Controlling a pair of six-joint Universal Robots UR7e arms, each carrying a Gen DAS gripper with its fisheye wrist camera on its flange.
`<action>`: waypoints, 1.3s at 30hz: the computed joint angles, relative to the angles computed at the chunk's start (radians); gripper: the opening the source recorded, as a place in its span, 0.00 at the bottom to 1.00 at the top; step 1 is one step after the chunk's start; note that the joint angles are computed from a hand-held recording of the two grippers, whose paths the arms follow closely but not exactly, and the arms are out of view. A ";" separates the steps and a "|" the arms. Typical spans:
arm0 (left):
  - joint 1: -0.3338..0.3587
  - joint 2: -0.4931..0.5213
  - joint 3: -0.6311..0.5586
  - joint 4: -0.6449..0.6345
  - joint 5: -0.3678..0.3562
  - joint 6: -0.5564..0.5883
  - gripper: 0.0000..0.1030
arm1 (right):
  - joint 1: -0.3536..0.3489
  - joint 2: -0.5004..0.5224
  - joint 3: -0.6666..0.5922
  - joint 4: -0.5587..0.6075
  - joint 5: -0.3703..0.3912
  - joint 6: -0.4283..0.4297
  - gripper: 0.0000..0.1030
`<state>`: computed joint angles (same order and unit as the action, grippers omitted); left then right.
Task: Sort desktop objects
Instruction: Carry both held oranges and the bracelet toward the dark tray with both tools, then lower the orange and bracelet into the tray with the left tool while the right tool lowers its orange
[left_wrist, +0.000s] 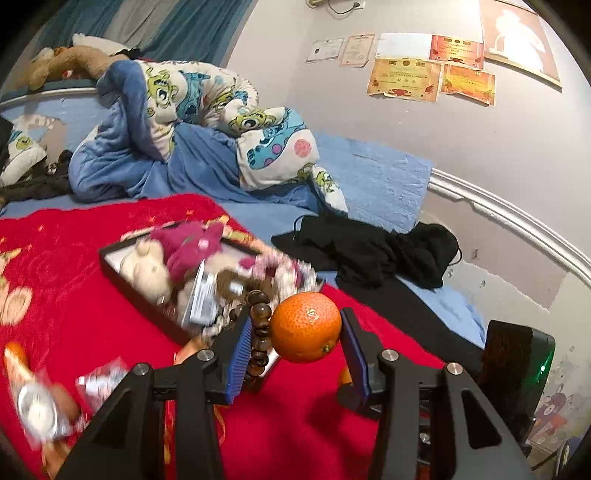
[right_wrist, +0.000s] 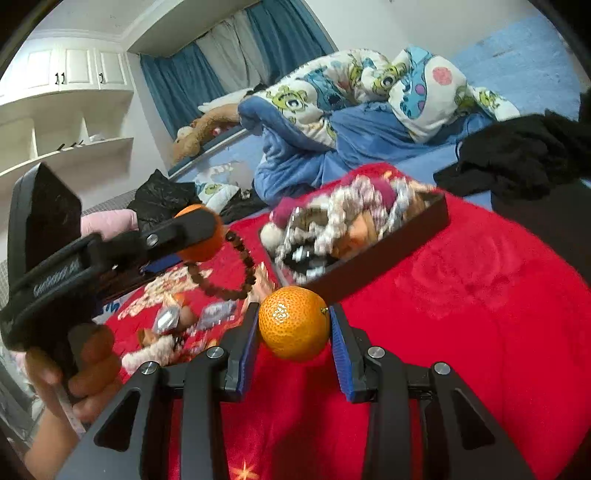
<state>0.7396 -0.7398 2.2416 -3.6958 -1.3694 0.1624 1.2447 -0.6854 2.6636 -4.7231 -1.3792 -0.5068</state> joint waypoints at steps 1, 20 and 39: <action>0.002 0.004 -0.021 0.011 -0.003 0.006 0.46 | 0.010 -0.023 -0.010 0.023 -0.014 -0.002 0.34; 0.093 0.191 -0.434 0.130 0.086 0.172 0.46 | 0.155 -0.292 -0.409 0.630 -0.143 0.028 0.34; 0.133 0.352 -0.636 0.230 0.239 0.214 0.46 | 0.109 -0.228 -0.538 0.751 -0.191 -0.023 0.35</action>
